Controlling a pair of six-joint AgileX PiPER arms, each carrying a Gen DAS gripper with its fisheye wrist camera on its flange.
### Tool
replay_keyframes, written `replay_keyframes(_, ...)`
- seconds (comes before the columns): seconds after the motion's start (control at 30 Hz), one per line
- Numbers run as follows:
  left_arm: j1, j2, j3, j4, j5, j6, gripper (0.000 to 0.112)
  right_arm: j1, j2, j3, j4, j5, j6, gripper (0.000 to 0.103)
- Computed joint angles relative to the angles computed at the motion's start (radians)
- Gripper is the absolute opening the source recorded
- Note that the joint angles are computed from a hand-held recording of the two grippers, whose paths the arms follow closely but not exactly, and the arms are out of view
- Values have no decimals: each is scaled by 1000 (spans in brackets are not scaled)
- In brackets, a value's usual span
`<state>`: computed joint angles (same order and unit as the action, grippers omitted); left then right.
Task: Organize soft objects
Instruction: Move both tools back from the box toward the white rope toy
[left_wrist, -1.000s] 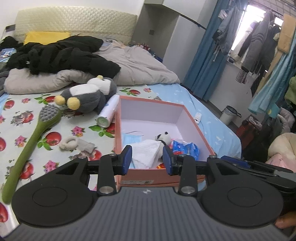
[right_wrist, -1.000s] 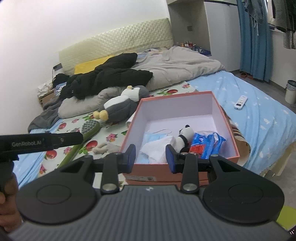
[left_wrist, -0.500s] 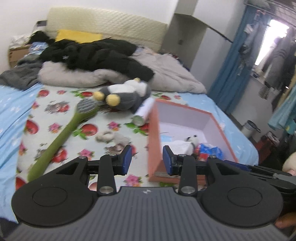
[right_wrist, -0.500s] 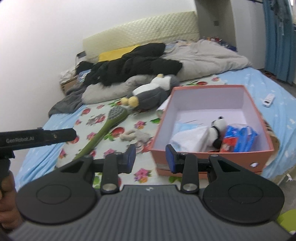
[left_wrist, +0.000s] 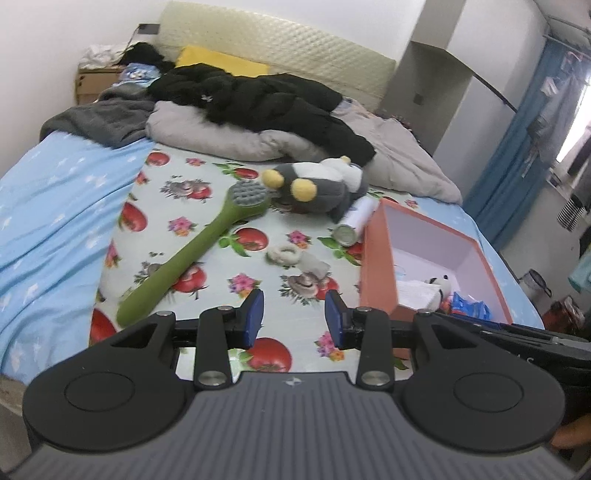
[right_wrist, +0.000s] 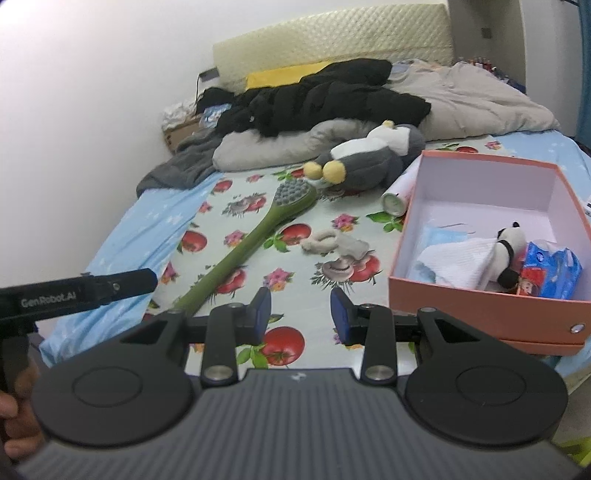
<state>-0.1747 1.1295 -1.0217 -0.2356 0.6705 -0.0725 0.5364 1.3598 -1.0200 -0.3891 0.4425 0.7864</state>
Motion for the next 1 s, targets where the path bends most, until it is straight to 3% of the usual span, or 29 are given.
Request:
replay_keyframes(0.13, 55, 36, 23, -103, -5, 70, 42, -36, 68, -59, 174, 16, -181, 39)
replay_keyframes(0.43, 72, 262, -77, -211, -56, 194, 42, -82, 233, -233, 225, 48, -278, 39)
replay_keyframes(0.7, 75, 570, -328, -239, -58, 278, 42, -153, 443, -481, 326, 148, -418, 39)
replay_keyframes(1.0, 68, 928, -688, -233, 35, 321, 42, -207, 722, -820, 371, 298, -518, 39)
